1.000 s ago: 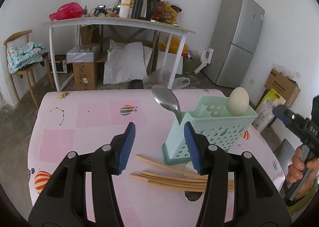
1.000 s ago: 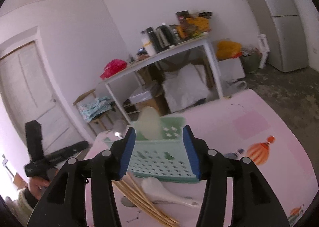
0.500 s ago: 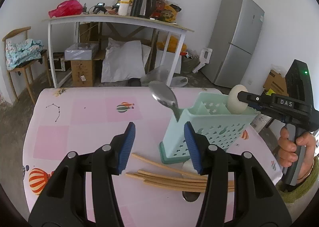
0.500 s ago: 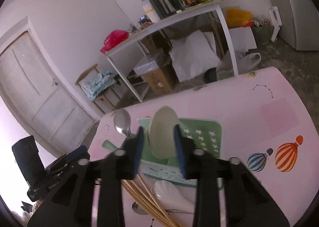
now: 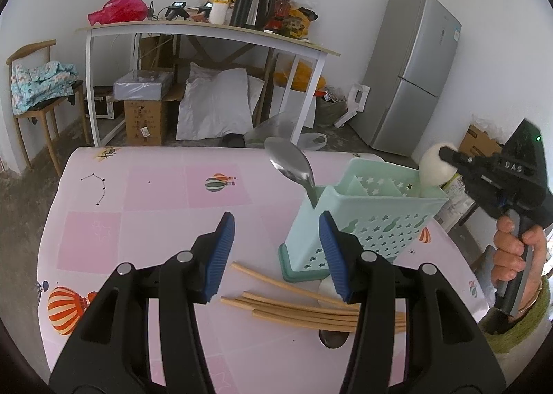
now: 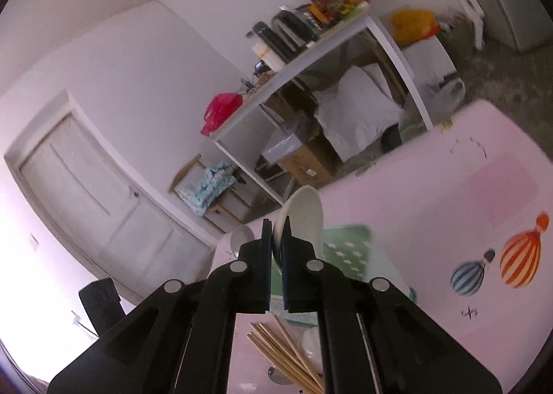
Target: Organize utensils
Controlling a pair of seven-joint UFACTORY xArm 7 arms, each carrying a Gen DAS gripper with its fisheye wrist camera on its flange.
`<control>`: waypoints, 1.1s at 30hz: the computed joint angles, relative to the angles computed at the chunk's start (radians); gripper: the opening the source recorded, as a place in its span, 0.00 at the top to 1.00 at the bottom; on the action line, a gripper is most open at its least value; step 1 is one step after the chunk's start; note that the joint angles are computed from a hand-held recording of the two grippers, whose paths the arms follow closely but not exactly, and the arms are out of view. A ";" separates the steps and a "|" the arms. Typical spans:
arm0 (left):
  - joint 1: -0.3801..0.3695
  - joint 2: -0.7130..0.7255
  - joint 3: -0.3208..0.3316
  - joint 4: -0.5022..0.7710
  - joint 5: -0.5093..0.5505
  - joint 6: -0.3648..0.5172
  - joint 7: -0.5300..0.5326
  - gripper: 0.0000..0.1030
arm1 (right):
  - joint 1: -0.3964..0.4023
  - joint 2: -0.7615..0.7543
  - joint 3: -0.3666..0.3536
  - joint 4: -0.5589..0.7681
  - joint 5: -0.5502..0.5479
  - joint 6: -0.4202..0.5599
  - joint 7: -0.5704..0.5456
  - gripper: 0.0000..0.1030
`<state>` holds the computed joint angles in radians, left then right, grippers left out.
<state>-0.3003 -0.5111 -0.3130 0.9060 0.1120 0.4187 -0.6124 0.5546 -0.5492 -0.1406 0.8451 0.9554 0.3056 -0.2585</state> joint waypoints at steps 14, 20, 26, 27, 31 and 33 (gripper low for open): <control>-0.001 0.001 -0.002 -0.004 0.001 0.002 -0.011 0.54 | 0.067 -0.030 -0.050 -0.028 0.334 -0.023 -0.264 0.95; -0.001 -0.001 -0.003 -0.004 0.004 0.006 -0.016 0.54 | -0.101 -0.042 0.084 -0.058 0.063 -0.013 -0.036 0.92; -0.003 0.000 0.000 -0.005 0.002 0.005 -0.014 0.54 | -0.250 -0.074 0.198 -0.077 -0.230 0.004 0.188 0.88; -0.003 0.000 -0.001 -0.005 0.003 0.005 -0.015 0.54 | -0.281 -0.077 0.221 -0.078 -0.279 0.011 0.225 0.86; -0.003 -0.002 0.000 -0.005 0.002 0.010 -0.012 0.54 | -0.402 -0.109 0.306 -0.079 -0.463 0.062 0.365 0.75; -0.004 -0.004 0.001 -0.008 0.002 0.014 -0.011 0.54 | -0.413 -0.131 0.309 -0.090 -0.508 0.066 0.401 0.69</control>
